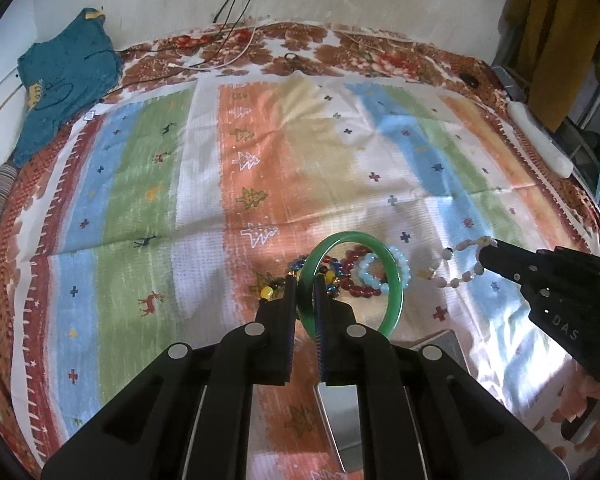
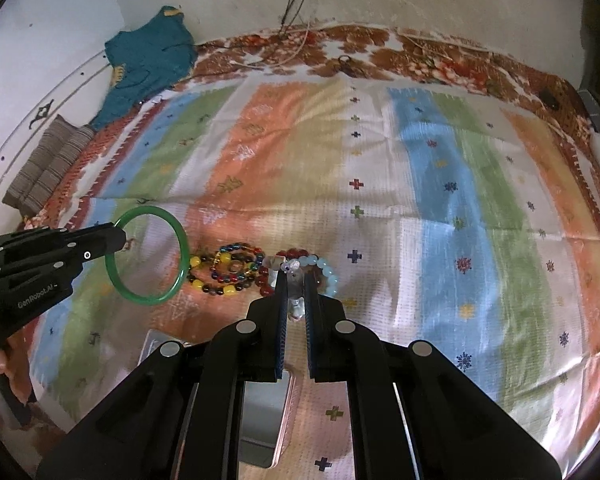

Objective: Organize jewelry
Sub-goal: 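Lift both held bracelets and carry them over the silver tin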

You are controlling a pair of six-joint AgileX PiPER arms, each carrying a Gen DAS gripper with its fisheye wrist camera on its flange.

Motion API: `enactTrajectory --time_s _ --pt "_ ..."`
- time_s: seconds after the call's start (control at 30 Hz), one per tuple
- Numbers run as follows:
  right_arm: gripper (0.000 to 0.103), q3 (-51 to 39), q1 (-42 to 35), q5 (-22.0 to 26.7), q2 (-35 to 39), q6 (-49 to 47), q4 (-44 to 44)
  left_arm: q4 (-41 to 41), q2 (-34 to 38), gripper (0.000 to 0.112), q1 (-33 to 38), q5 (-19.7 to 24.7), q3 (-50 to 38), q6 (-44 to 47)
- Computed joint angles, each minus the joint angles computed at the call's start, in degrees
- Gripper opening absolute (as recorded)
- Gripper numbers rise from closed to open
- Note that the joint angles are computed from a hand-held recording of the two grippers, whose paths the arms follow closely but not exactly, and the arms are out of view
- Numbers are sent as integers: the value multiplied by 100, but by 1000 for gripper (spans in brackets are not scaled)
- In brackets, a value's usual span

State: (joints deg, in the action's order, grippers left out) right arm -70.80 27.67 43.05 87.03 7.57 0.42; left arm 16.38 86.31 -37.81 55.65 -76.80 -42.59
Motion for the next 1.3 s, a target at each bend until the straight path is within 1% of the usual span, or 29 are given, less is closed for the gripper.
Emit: enactTrajectory --time_s 0.6,1.03,1.3 --pt "9 554 452 -54 -791 236 -271 420 -586 8 -744 238 388 -593" --pt "9 1090 879 -3 -1264 594 -505 697 -754 8 -1249 458 550 -1013" --pt "9 1310 1084 35 -1501 786 -603 931 -848 10 -1714 623 704 -1422"
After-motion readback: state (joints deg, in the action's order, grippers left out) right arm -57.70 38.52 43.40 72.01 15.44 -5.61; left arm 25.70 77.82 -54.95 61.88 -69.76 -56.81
